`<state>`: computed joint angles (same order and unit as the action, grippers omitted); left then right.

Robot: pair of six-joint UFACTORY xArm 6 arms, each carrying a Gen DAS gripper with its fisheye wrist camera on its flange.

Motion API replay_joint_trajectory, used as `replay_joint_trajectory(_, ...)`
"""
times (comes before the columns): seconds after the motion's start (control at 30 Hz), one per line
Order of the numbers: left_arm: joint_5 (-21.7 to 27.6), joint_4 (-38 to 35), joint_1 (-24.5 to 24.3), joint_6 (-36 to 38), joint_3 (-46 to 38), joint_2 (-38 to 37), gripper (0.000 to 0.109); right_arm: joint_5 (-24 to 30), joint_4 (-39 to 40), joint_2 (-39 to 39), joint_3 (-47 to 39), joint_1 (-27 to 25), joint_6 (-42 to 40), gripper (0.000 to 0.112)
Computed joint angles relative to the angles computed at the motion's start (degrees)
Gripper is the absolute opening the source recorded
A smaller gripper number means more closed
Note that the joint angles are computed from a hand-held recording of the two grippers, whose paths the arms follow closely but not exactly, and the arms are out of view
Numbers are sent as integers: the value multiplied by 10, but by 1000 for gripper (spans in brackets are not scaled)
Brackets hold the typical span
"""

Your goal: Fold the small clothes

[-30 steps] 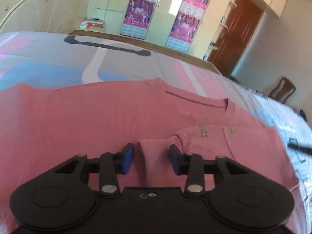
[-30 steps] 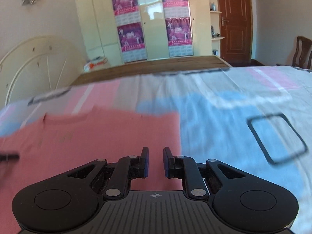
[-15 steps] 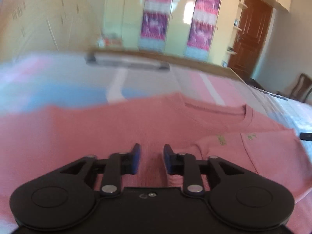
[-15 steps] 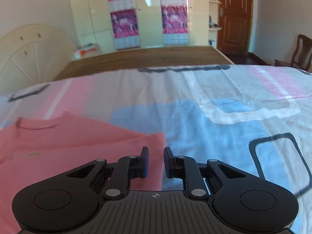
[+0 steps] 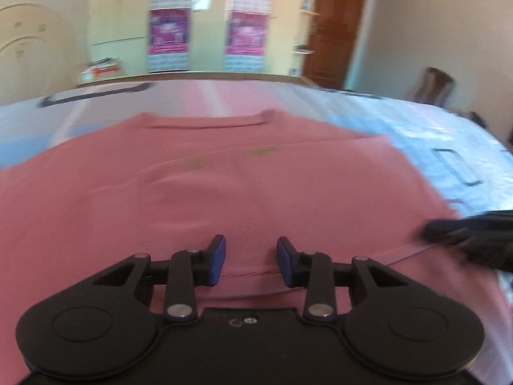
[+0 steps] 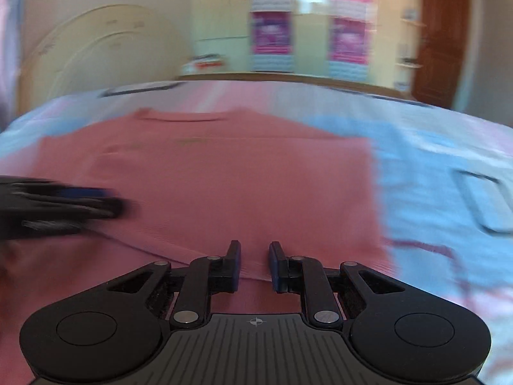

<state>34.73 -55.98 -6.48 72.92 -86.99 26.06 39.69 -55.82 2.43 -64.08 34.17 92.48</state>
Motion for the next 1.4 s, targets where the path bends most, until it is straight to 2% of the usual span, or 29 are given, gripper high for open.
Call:
replay_joint_trajectory(0.03,-2,-2,11,0,-6,5,26,25,6,-20,20,1,26,17)
replay_joint_trajectory(0.07,20,-3,26,1,-22,14,17,50,16,-37,36,3,38,17)
replay_joint_trajectory(0.13,54,4,43,-7,-40,21,14,36,27,-66,68,-11,50,17)
replay_joint_trajectory(0.17,51,10,41,-8,-41,20,16,27,29,-71,71,-15,49,17)
replay_joint_trajectory(0.2,39,7,36,-4,-37,15,22,33,20,-70,65,-13,49,17)
replay_joint_trajectory(0.23,25,-3,29,2,-34,12,39,41,2,-68,58,-9,55,17)
replay_joint_trajectory(0.27,6,-2,22,3,-26,7,47,40,-17,-68,56,-7,69,17)
replay_joint_trajectory(0.33,0,39,13,-32,-32,18,46,30,13,-47,41,-15,41,17)
replay_joint_trajectory(0.37,-11,33,10,-28,-30,17,43,21,37,-26,31,-25,8,17)
replay_joint_trajectory(0.43,-3,5,11,-24,-51,27,43,30,46,-12,5,-30,-33,17)
replay_joint_trajectory(0.5,-5,6,7,-34,-82,47,43,-3,8,-10,-7,-48,-12,17)
replay_joint_trajectory(0.6,-8,49,-3,-77,-151,97,45,-13,-25,45,-75,-75,-33,17)
replay_joint_trajectory(0.7,-2,121,-5,-147,-224,153,45,-20,18,103,-132,-112,-89,17)
replay_joint_trajectory(0.77,4,121,-1,-136,-235,160,45,-2,91,134,-157,-133,-144,17)
replay_joint_trajectory(0.83,2,113,4,-126,-212,138,45,-18,117,122,-150,-143,-150,17)
replay_joint_trajectory(0.87,0,80,10,-101,-186,117,47,-5,104,109,-146,-136,-141,17)
replay_joint_trajectory(0.93,1,43,22,-74,-133,77,46,-12,53,70,-110,-120,-101,17)
replay_joint_trajectory(1.07,-31,-27,34,-19,-30,10,45,6,24,4,-34,-66,-60,17)
replay_joint_trajectory(1.13,-31,5,35,-42,-18,9,47,5,48,-1,-17,-48,-58,17)
replay_joint_trajectory(1.2,-43,4,30,-33,-15,11,49,27,54,12,-22,-33,-47,17)
replay_joint_trajectory(1.3,-48,49,27,-98,-28,14,45,55,79,33,-62,-26,-68,17)
replay_joint_trajectory(1.4,-62,44,31,-112,-5,-11,48,27,51,17,-57,-26,-26,17)
